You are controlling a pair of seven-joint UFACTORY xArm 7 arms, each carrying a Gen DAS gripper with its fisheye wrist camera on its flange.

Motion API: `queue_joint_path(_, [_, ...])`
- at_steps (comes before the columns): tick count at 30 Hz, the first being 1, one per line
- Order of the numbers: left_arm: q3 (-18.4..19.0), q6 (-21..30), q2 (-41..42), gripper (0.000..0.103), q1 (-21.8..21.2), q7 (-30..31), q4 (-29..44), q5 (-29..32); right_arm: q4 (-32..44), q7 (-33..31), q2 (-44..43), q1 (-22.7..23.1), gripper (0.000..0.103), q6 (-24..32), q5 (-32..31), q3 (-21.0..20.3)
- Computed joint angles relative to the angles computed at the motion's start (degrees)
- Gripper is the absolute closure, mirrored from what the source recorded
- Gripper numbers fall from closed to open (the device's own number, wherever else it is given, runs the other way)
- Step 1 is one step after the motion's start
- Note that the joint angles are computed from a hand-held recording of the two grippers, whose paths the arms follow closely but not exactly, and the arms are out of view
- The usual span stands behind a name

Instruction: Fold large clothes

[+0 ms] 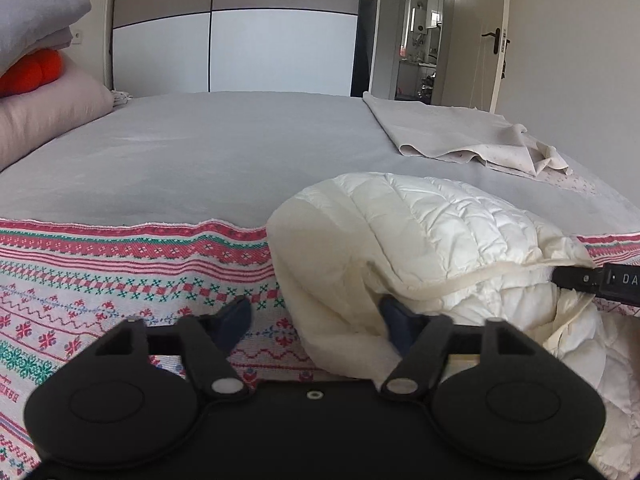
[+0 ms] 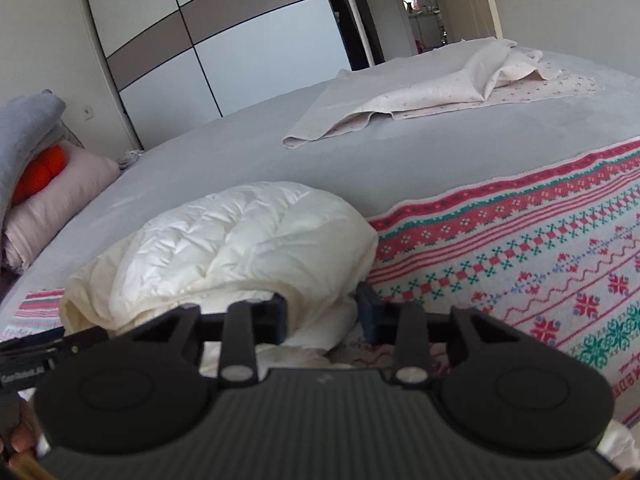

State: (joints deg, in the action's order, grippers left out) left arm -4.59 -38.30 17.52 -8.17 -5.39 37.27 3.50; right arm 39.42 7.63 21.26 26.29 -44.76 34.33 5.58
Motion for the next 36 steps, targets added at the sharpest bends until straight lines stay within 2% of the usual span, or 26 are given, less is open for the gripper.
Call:
queue_joint_path(1, [-0.01,-0.81,0.21,0.064,0.16,-0.08,-0.06,0.31,-0.21,-0.63,-0.16,0.56,0.080,-0.54,0.95,-0.09])
queue_joint_path(2, [0.00,-2.04,0.43,0.079,0.12,-0.04,-0.16,0.28,-0.46,-1.50,-0.50,1.08,0.084,-1.28,1.72,-0.17])
queue_joint_path(3, [0.33,-3.13,0.28,0.086,-0.81,0.80,-0.57,-1.81,-0.63,-2.65,-0.58,1.76,0.086,-2.31,2.80,-0.18])
queue_joint_path(4, [0.70,-3.43,0.24,0.087,-2.27,2.18,-0.61,-6.20,-0.22,-4.94,-0.42,3.11,0.088,-3.46,5.98,-0.37])
queue_joint_path(5, [2.00,-1.49,0.04,0.087,-3.78,1.42,-0.18,-9.22,0.05,-6.56,-0.40,3.90,0.089,-4.05,8.55,-0.24])
queue_joint_path(6, [1.96,1.08,0.19,0.087,-2.89,-0.94,0.46,-9.85,0.84,-8.56,-0.33,4.34,0.089,-3.09,11.43,-0.17])
queue_joint_path(7, [-0.04,3.23,0.30,0.087,0.39,-4.52,0.78,-8.07,1.37,-9.25,-0.46,4.68,0.089,-0.65,13.14,-0.77])
queue_joint_path(8, [-1.36,3.68,0.37,0.085,3.40,-8.16,0.79,-3.90,1.36,-8.10,-0.74,2.62,0.089,1.78,12.44,0.44])
queue_joint_path(10, [-1.35,3.44,-0.12,0.078,4.88,-10.17,0.24,1.20,0.22,-4.45,-1.23,0.88,0.089,2.55,8.93,0.77])
queue_joint_path(12, [-2.44,0.53,0.49,0.058,8.27,-13.73,-0.10,9.55,-0.47,-3.70,-1.51,0.64,0.086,2.39,6.76,0.63])
queue_joint_path(13, [-2.71,-1.06,0.50,0.055,8.95,-14.03,-0.46,11.37,-1.28,-2.03,-2.00,-0.23,0.082,2.38,4.14,0.88])
queue_joint_path(15, [-1.26,-4.34,0.09,0.040,7.04,-12.58,-1.50,10.49,-3.29,1.64,-3.23,-1.81,0.076,1.84,-0.56,1.36])
queue_joint_path(17, [-1.18,-8.37,0.54,0.035,8.42,-14.48,-1.94,14.61,-5.25,4.84,-4.58,-2.99,0.056,1.29,-3.90,1.57])
queue_joint_path(19, [-1.51,-11.57,1.92,0.027,11.35,-19.33,-0.82,22.45,-7.07,7.11,-5.66,-3.45,0.046,-0.32,-5.47,1.61])
queue_joint_path(21, [-1.53,-14.36,3.38,0.016,13.04,-23.41,0.37,27.64,-8.30,8.92,-6.63,-4.08,0.042,-1.28,-7.09,1.59])
queue_joint_path(22, [-1.50,-14.61,3.95,0.016,13.57,-25.44,1.23,29.67,-8.86,10.12,-7.07,-4.47,0.040,-1.71,-7.95,1.68])
queue_joint_path(24, [-1.19,-13.67,4.78,0.016,12.76,-27.05,2.14,28.06,-9.68,12.48,-7.58,-5.21,0.037,-2.52,-9.68,1.82])
queue_joint_path(26, [-1.61,-10.32,5.98,0.018,12.62,-30.58,4.26,27.13,-9.83,13.00,-7.47,-4.89,0.031,-3.66,-9.16,1.85])
queue_joint_path(28, [-3.13,-9.16,8.26,0.027,15.58,-38.34,6.86,31.55,-9.53,11.40,-7.54,-3.91,0.026,-3.84,-7.65,1.87])
queue_joint_path(29, [-3.53,-9.67,9.51,0.042,16.69,-41.67,8.06,33.90,-9.42,10.83,-7.49,-3.62,0.024,-4.07,-7.30,1.89])
queue_joint_path(30, [-4.08,-10.24,10.41,0.062,17.69,-43.67,8.83,35.73,-9.21,10.15,-7.38,-3.19,0.024,-4.38,-6.72,1.96])
queue_joint_path(31, [-4.26,-10.85,10.45,0.077,17.74,-43.27,8.56,35.80,-9.07,9.54,-7.30,-2.83,0.023,-4.69,-6.27,2.05])
queue_joint_path(32, [-2.54,-11.61,9.42,0.088,15.39,-40.94,7.25,33.47,-8.98,9.09,-7.27,-2.55,0.022,-5.01,-6.02,2.14])
queue_joint_path(34, [-0.97,-16.68,7.49,0.092,11.37,-32.31,3.61,26.98,-9.04,8.49,-7.46,-2.26,0.021,-5.51,-6.12,2.33])
queue_joint_path(36, [-0.20,-21.99,5.39,0.093,8.49,-24.43,0.61,23.66,-9.36,7.82,-8.13,-1.92,0.020,-5.91,-5.83,2.54])
